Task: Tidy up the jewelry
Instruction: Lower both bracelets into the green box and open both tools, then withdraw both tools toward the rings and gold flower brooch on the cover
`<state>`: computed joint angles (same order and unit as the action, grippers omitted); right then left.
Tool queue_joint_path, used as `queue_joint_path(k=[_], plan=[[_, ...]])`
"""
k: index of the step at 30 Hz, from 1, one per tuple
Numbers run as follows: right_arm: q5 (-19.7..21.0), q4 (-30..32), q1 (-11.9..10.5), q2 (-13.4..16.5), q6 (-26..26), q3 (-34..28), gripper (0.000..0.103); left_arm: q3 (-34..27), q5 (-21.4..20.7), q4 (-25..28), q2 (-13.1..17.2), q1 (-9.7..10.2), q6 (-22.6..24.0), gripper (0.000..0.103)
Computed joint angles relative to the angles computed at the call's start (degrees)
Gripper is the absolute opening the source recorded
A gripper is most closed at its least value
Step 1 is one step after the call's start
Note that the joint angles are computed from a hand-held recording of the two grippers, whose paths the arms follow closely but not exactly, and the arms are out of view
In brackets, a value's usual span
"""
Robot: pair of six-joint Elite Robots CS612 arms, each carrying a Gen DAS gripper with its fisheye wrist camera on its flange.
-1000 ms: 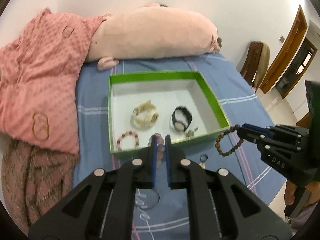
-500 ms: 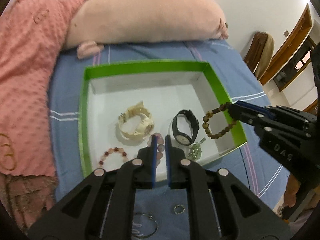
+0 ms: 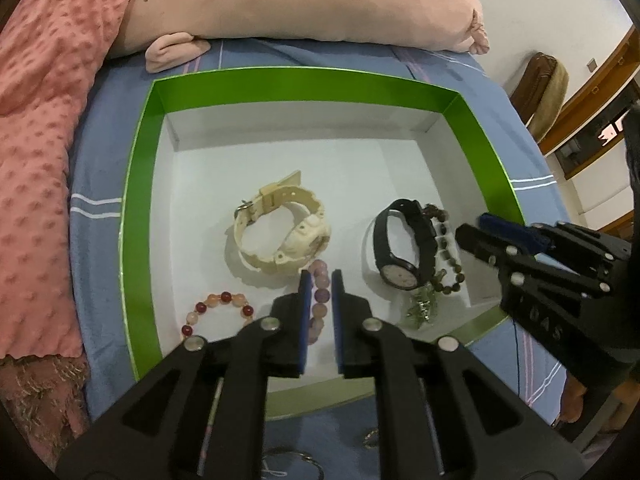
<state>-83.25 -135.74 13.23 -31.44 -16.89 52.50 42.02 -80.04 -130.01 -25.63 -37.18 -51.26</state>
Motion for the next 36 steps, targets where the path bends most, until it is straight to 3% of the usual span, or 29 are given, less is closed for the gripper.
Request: queue_joint_path(k=[1,2,3,6,9,12,15,20,21,24,25,29,36], plan=[[0.0,-0.2,0.0,-0.1,0.0,0.2,0.043,0.4,0.0,-0.5,-0.3,-0.04,0.1,0.031],[-0.2,-0.8,0.0,-0.3,0.0,0.6,0.051,0.5,0.4,-0.8,-0.3,-0.08,0.0,0.039],[-0.2,-2.6,0.0,-0.8,0.2,1.6,0.059,1.1,1.1,-1.1,-0.8,-0.23,0.0,0.04],[1.5,-4.7,-0.3,-2.0,0.6,3.3,0.059,3.9,3.4,-2.7,-2.9,-0.82,-0.1,0.04],[5.7,-8.0,-1.2,-4.7,1.3,6.9,0.059,8.4,6.4,-6.1,-5.9,-1.93,-0.2,0.045],[9.4,-10.5,-2.1,-7.6,0.5,11.0,0.059,13.0,9.2,-7.4,-8.9,-3.28,-0.6,0.054],[12.5,-11.4,-3.1,-10.3,-1.0,15.1,0.059,16.6,9.9,-6.3,-10.9,-4.09,-2.6,0.069],[12.7,-9.8,-3.7,-13.3,-4.5,20.7,0.059,21.1,7.5,-1.7,-12.8,-4.6,-8.1,0.071],[12.2,-9.2,-3.7,-13.5,-5.6,21.7,0.058,21.7,6.5,-1.4,-12.9,-4.64,-8.8,0.071],[10.9,-4.9,-3.5,-12.5,-5.9,22.0,0.035,23.4,3.9,-1.0,-13.2,-4.89,-10.3,0.071],[11.0,-3.7,-3.4,-12.1,-5.6,21.6,0.032,23.9,3.3,-1.1,-13.3,-5.03,-10.6,0.071],[9.0,-0.9,-2.7,-10.6,-4.8,20.8,0.032,25.3,1.8,-2.3,-13.6,-5.47,-10.9,0.076],[6.4,-1.2,-1.5,-9.5,-6.3,20.0,0.032,25.2,1.0,-1.8,-13.3,-5.81,-10.6,0.077]])
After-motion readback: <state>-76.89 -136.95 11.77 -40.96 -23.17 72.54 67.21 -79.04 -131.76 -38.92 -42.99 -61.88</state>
